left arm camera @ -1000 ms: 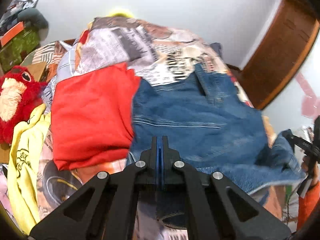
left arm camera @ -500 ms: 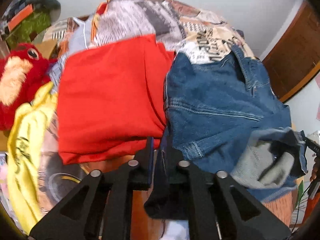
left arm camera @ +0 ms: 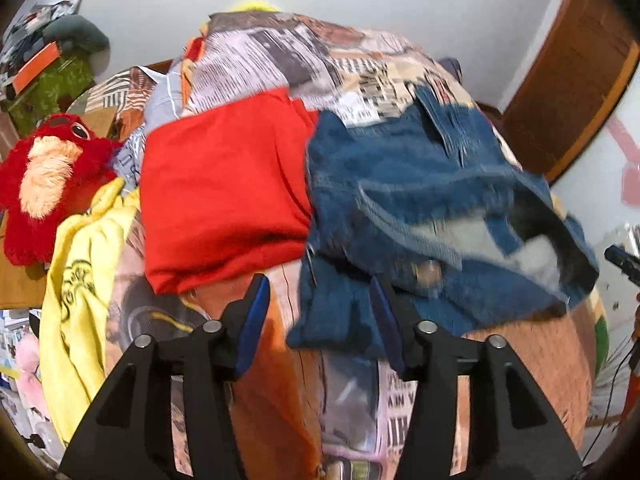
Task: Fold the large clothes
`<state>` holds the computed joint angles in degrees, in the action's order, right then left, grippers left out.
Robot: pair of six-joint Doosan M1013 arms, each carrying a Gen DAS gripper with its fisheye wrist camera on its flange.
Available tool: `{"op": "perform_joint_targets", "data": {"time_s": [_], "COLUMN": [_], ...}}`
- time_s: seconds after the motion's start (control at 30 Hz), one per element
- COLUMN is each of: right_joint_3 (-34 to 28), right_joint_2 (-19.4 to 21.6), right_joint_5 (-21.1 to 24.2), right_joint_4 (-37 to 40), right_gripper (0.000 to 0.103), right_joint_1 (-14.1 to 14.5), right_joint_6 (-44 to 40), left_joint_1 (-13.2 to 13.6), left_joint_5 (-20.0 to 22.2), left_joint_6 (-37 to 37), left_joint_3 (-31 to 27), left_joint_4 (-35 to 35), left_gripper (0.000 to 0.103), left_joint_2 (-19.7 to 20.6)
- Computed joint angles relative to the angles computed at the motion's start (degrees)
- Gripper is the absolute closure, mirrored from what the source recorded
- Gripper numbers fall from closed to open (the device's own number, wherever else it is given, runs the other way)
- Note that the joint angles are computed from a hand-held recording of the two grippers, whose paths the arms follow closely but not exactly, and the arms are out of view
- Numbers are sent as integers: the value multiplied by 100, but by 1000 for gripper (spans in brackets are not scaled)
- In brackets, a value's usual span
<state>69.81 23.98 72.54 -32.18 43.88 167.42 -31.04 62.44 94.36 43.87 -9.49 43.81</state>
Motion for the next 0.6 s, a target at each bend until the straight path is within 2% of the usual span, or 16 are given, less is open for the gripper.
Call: {"op": "perform_joint_targets", "data": {"time_s": [0.13, 0.33, 0.5, 0.6], "right_joint_3": [40, 8, -187, -423], "right_joint_2": [36, 165, 280, 435], "right_joint_5": [15, -282, -685, -643], "right_joint_4": [256, 873, 830, 859], "right_gripper": [46, 45, 45, 45], "right_joint_1": [64, -7, -53, -128], "right_joint_6": [-170, -396, -651, -902], "left_joint_1": [-83, -136, -145, -145], "left_joint_5": [75, 134, 22, 29], "left_joint_6": [26, -29, -3, -44], "left_joint_3": [264, 359, 339, 182], "left_joint_4": [134, 226, 219, 267], "left_gripper": [50, 50, 49, 46], "left_joint_2": [-64, -42, -41, 52]}}
